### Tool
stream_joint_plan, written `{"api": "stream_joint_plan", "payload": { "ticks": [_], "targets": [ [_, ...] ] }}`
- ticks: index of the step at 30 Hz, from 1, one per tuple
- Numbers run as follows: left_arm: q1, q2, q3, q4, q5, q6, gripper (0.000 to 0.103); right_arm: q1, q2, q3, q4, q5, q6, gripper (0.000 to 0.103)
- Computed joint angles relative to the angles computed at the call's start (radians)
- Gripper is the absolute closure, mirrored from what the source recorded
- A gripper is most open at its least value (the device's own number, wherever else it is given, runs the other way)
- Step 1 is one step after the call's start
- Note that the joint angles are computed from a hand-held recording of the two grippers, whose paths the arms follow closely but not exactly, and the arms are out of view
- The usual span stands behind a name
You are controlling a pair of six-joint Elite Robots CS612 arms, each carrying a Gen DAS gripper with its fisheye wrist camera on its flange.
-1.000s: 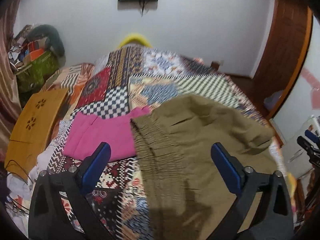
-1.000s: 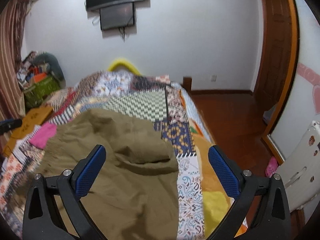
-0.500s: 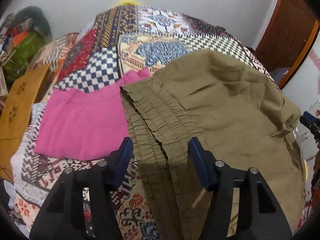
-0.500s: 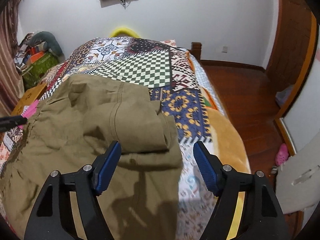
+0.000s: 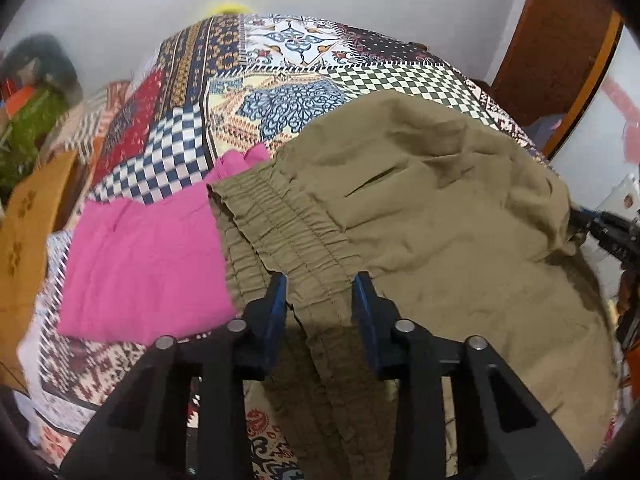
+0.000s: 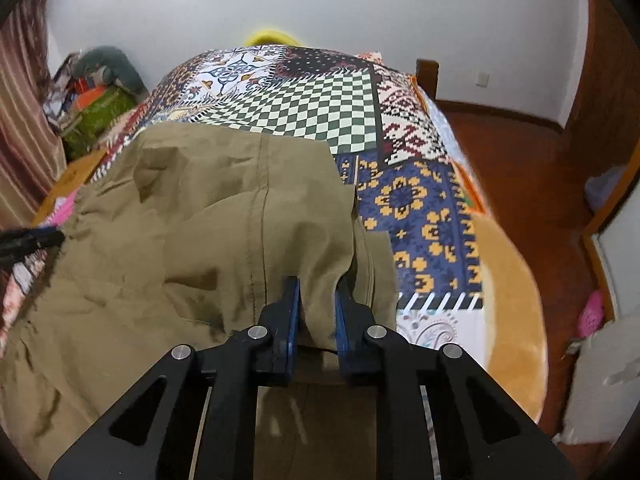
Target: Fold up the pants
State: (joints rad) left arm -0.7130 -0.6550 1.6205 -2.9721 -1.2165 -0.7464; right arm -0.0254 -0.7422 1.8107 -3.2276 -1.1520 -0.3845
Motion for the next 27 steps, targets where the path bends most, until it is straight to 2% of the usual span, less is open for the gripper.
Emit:
{"api": "stream_joint_plan", "payload": {
  "ticks": [5, 9, 14, 18, 20, 23, 27],
  "targets": [
    [0.003, 0.002, -0.010, -0.003, 0.008, 0.016, 0.078, 0.009, 0.006, -0.004, -0.040, -0.069, -0.024, 0.089],
    [0.007, 0.006, -0.021, 0.019, -0.002, 0.027, 0.077, 0.009, 0.009, -0.022, 0.025, -0.096, -0.021, 0.089],
    [0.003, -0.025, 0.005, 0.002, 0.046, 0.036, 0.077, 0.008, -0.006, -0.017, 0.031, -0.108, -0.034, 0.082],
    [0.016, -0.052, 0.025, -0.029, 0.069, 0.027, 0.076, -0.006, -0.023, -0.018, 0.026, -0.054, -0.007, 0.069],
    [0.023, -0.058, 0.024, -0.025, 0.080, 0.020, 0.076, -0.012, -0.029, -0.024, 0.013, -0.016, 0.015, 0.068],
    [0.038, -0.059, 0.014, -0.014, 0.077, 0.028, 0.074, -0.010, -0.029, -0.047, -0.002, 0.005, 0.036, 0.065],
    [0.056, -0.046, -0.014, 0.014, 0.056, 0.039, 0.061, 0.003, -0.017, -0.086, -0.013, 0.016, 0.050, 0.058]
  ]
}}
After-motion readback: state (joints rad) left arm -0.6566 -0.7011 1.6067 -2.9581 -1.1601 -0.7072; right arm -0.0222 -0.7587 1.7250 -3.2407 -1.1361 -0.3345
